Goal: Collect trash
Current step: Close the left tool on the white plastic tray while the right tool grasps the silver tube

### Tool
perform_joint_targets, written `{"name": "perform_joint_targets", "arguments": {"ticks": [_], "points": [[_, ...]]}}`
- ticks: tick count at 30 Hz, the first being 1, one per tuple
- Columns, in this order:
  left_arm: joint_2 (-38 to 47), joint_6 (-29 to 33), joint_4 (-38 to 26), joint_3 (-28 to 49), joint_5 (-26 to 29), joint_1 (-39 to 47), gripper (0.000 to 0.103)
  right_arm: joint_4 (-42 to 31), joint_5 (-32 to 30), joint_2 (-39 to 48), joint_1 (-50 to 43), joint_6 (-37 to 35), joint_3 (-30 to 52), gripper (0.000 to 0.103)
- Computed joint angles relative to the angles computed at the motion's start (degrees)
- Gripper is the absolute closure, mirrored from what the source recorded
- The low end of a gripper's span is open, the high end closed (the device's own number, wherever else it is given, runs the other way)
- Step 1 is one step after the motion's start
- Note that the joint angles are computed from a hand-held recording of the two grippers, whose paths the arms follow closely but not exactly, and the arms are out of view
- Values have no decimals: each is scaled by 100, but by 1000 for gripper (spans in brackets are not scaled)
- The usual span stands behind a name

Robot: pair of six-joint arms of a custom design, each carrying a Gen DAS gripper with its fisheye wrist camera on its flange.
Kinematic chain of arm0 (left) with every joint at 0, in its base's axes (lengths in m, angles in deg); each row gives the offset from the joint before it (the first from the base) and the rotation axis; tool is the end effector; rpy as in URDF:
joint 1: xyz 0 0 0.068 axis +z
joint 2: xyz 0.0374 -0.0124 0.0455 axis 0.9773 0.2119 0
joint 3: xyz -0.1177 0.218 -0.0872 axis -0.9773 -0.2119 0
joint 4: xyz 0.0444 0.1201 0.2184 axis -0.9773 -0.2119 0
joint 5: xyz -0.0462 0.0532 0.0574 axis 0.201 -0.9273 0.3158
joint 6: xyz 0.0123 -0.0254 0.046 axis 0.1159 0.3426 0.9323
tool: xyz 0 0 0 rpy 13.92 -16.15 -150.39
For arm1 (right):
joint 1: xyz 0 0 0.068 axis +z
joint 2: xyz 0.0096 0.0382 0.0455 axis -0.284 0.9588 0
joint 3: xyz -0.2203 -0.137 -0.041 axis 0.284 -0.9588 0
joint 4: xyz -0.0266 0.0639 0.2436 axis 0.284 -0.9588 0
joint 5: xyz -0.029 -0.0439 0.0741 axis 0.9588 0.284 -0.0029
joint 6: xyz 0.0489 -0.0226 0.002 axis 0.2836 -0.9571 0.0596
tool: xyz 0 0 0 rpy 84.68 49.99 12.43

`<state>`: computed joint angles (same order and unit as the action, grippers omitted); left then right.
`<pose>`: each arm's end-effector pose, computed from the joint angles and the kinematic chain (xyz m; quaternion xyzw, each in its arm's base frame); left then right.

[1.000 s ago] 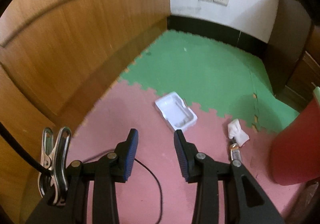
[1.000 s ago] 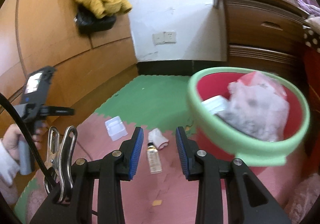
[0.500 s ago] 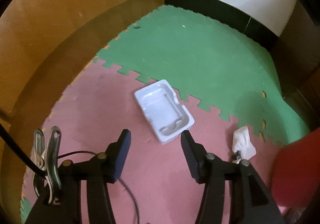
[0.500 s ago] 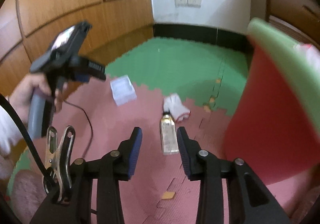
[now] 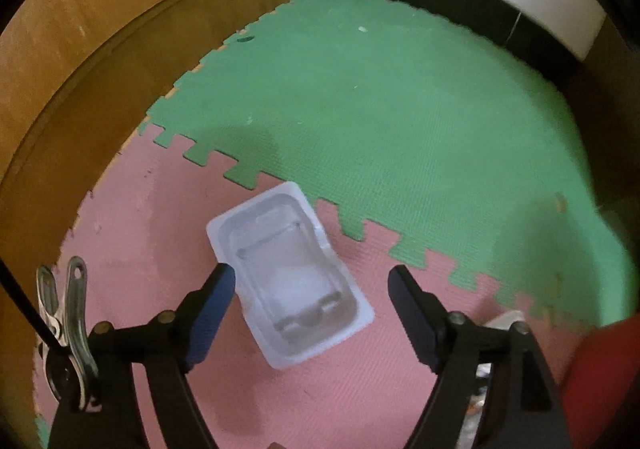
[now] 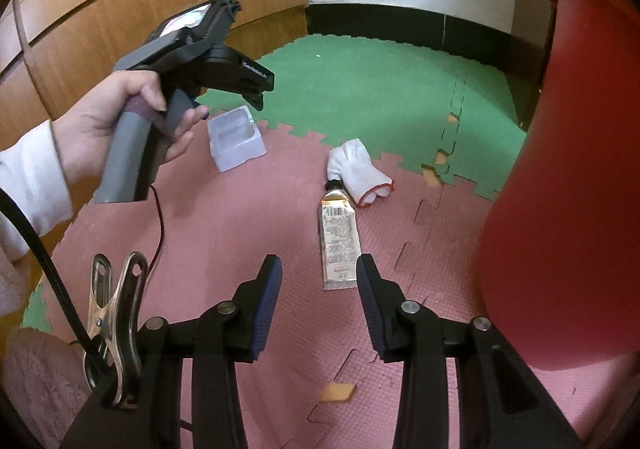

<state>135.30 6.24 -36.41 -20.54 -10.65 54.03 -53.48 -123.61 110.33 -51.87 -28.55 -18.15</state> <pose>0.3048 -0.1198 0.0813 -0.3363 0.9219 0.0988 0.1651 0.2245 -0.1330 0.1141 -0.3430 0.8839 0.1880 0.2564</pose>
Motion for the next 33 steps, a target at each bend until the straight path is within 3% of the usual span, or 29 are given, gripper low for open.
{"name": "perform_joint_targets", "arguments": {"ticks": [5, 13, 26, 27, 28, 30, 33], "points": [[422, -38, 22, 174, 108, 178, 21, 8, 28, 15, 8, 51, 16, 63], [611, -585, 489, -86, 469, 319, 15, 232, 137, 81, 68, 299, -29, 63], [604, -884, 424, -263, -141, -251, 23, 538, 392, 320, 196, 550, -100, 63], [567, -867, 431, -301, -183, -335, 45, 579, 419, 351, 215, 585, -113, 63], [564, -847, 412, -303, -146, -378, 79, 617, 448, 382, 232, 622, -124, 63], [621, -930, 292, -311, 141, -492, 76, 745, 534, 487, 318, 732, -133, 63], [492, -998, 599, -612, 134, -651, 76, 996, 651, 588, 433, 912, -180, 63]]}}
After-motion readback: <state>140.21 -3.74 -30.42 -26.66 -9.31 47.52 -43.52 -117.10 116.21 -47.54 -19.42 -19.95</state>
